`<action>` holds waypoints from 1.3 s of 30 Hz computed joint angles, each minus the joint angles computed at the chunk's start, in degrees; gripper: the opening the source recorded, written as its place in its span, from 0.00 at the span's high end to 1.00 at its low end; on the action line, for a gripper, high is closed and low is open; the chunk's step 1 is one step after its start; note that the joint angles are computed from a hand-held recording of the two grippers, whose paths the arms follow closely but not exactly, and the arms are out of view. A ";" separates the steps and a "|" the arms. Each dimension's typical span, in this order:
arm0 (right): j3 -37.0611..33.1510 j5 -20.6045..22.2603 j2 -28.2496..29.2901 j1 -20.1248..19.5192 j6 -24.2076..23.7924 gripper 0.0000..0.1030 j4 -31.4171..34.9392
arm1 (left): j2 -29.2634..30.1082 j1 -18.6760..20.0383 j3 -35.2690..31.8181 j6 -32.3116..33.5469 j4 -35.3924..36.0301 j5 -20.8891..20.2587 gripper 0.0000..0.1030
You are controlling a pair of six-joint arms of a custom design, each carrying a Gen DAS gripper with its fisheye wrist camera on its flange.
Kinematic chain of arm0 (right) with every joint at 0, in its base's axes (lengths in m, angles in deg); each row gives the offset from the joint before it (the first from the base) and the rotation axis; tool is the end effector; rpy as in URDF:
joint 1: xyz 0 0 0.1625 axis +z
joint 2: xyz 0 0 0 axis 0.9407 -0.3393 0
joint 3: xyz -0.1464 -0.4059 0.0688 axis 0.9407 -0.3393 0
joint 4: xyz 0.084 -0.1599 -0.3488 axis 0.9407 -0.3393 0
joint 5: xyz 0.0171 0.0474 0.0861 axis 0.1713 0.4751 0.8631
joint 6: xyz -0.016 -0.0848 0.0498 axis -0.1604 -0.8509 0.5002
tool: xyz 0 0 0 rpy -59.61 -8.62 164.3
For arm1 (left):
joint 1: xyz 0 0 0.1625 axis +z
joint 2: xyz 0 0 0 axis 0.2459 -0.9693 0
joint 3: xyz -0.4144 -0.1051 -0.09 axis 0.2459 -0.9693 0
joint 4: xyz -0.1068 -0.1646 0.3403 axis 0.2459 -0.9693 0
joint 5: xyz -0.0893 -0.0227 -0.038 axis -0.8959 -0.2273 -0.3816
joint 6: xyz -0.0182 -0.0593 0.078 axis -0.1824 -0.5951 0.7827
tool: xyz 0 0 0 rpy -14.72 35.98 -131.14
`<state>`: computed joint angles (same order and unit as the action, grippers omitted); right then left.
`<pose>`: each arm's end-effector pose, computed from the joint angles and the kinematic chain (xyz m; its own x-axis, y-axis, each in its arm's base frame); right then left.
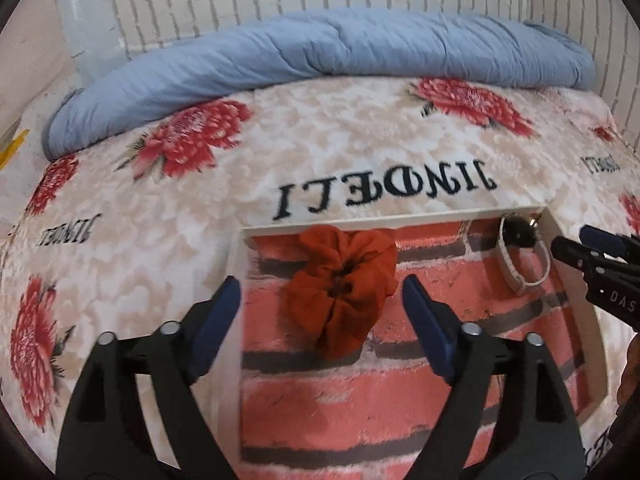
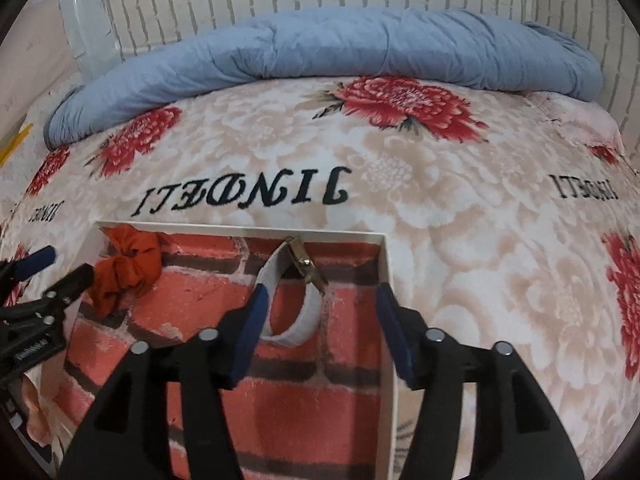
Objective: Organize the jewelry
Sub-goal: 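Open the right tool to drop the watch while the left tool releases the scrunchie, then withdraw both open tools from the tray back toward the remaining items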
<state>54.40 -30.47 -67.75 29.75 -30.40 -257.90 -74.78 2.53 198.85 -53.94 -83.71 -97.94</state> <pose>0.1680 -0.4092 0.2505 -0.6806 -0.4589 0.5711 -0.6709 0.7037 -0.2341 -0.3119 -0.3128 0.1235 -0.5759 -0.4150 -0.7043 0.2776 0.7111 -0.6460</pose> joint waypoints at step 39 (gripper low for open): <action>18.84 17.36 -57.38 -13.83 -19.32 0.26 27.28 | 3.45 -33.96 -2.74 -24.02 15.84 -24.38 0.05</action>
<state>73.23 -13.11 -125.12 15.92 -49.72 -230.62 -71.33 -31.42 196.11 -77.96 -67.87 -122.32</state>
